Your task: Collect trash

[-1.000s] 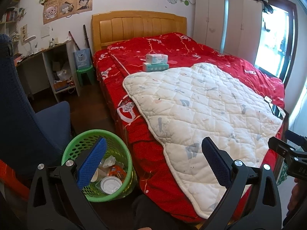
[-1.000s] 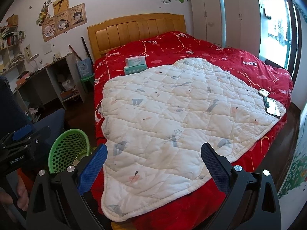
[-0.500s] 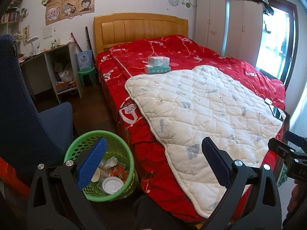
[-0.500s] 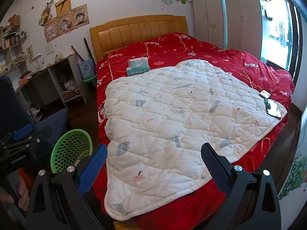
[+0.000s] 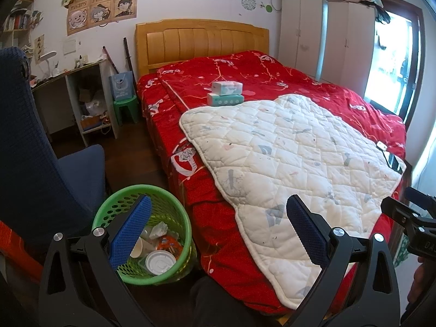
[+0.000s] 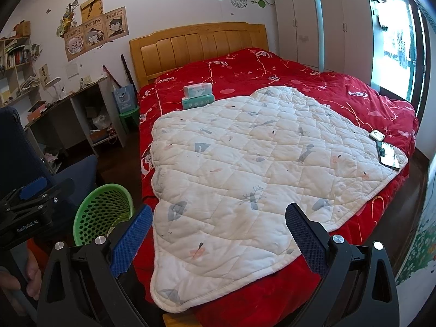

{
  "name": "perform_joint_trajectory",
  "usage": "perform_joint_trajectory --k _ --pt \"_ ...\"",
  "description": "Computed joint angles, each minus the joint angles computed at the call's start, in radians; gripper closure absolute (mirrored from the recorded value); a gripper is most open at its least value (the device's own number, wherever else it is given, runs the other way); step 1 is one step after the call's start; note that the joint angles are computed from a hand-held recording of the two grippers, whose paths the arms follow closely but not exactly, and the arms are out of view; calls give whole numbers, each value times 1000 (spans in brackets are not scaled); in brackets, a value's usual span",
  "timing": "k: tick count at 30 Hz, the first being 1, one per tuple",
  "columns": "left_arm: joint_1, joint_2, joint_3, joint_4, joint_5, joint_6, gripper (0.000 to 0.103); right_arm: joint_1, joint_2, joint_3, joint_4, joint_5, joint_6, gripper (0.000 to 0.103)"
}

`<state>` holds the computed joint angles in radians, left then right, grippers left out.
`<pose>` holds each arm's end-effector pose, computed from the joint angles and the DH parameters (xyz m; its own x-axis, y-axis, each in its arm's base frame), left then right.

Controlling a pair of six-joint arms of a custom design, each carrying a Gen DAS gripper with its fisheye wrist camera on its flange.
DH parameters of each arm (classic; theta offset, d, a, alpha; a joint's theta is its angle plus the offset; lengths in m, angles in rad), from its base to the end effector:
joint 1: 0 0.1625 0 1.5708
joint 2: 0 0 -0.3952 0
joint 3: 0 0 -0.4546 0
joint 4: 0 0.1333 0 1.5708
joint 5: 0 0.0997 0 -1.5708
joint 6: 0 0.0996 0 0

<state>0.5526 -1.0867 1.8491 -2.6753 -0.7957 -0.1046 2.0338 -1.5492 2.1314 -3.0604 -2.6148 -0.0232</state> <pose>-0.4301 -0.5037 0.1647 -0.6554 0.4305 -0.6206 0.7374 0.5424 -0.4025 0.2607 -0.4165 0.3554 -0.7474 0.3719 0.5504 -0.2925 0.5597 -0.7753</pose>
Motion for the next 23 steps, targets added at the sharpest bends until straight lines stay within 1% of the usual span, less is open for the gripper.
perform_joint_trajectory --k 11,23 --pt "-5 -13 7 4 18 -13 5 8 6 -5 4 -2 5 8" --pt "-9 -13 12 4 13 -25 5 10 10 -6 1 0 5 8"
